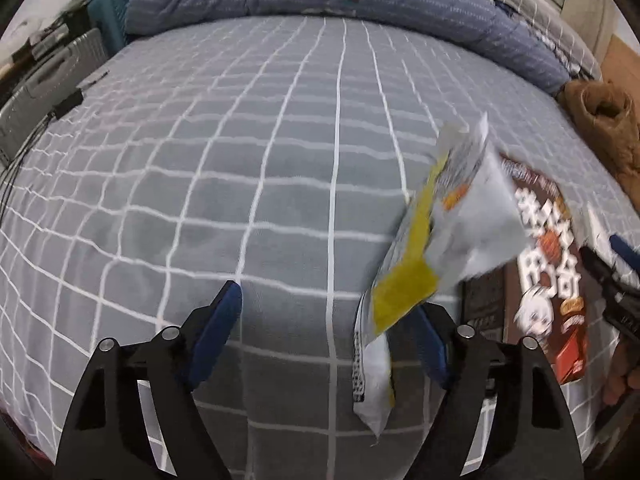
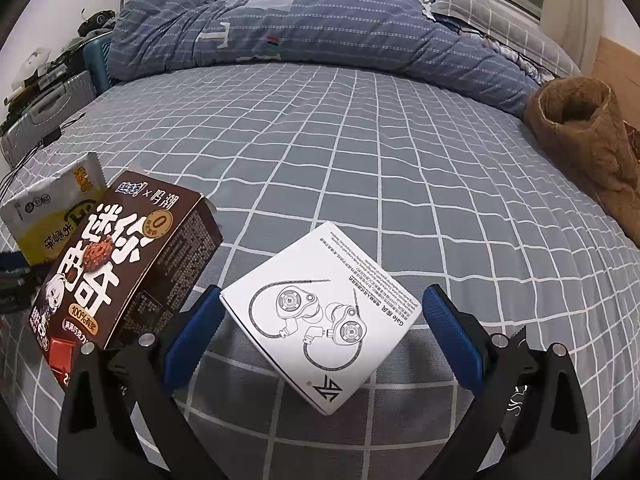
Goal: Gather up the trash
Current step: 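Lift the yellow wrapper and white box and carry both toward the bin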
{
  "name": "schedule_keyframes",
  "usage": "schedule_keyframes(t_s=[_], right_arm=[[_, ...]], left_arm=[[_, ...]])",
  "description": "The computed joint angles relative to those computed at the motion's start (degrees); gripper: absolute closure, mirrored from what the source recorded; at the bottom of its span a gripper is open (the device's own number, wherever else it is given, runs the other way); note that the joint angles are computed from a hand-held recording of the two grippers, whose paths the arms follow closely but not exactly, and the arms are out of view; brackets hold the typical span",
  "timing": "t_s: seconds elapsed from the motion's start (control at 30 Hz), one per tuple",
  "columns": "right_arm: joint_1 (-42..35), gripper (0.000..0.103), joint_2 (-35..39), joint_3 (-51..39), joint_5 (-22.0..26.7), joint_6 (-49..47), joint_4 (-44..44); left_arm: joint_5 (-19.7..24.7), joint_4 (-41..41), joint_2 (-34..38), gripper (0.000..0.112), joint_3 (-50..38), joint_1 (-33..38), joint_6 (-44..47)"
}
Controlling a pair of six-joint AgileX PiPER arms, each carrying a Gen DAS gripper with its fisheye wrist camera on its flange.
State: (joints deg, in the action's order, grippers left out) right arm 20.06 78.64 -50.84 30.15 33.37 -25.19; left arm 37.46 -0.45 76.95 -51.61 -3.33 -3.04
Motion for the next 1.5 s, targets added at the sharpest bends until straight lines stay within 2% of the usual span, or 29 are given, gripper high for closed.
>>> schedule_keyframes(t_s=[0.13,0.23,0.3,0.5,0.67,1.13,1.5], right_arm=[[0.2,0.009,-0.3,0.0,0.2,0.6,-0.5],[0.2,0.009,-0.8,0.3,0.1,0.6,-0.3],[0.1,0.009,-0.9,0.3,0.0,0.3,0.0],[0.5,0.01,-1.1,0.6,-0.2,1.3,-1.2],[1.1,0.011,-1.6,0.8,0.0,2.5,-2.1],[3.0,0.011,-4.2,1.0,2.9,4.8,-5.4],[6.3,0.011,-11.3,2.8,8.0,7.2,-7.2]], left_arm=[[-2.3,-3.5,-1.1,0.036,-0.1,0.3,3.6],[-2.5,-4.4,0.7,0.054,-1.2,-0.7,5.1],[-2.3,-4.1,2.2,0.072,-2.1,-1.6,5.0],[-2.4,-6.4,3.9,0.101,-2.8,-0.3,7.4],[-3.0,-4.0,1.4,0.108,-1.5,-0.8,4.9],[-1.6,-5.0,-2.6,0.109,-1.3,-0.9,4.5],[-0.5,7.3,-8.6,0.109,1.7,-8.8,-8.7]])
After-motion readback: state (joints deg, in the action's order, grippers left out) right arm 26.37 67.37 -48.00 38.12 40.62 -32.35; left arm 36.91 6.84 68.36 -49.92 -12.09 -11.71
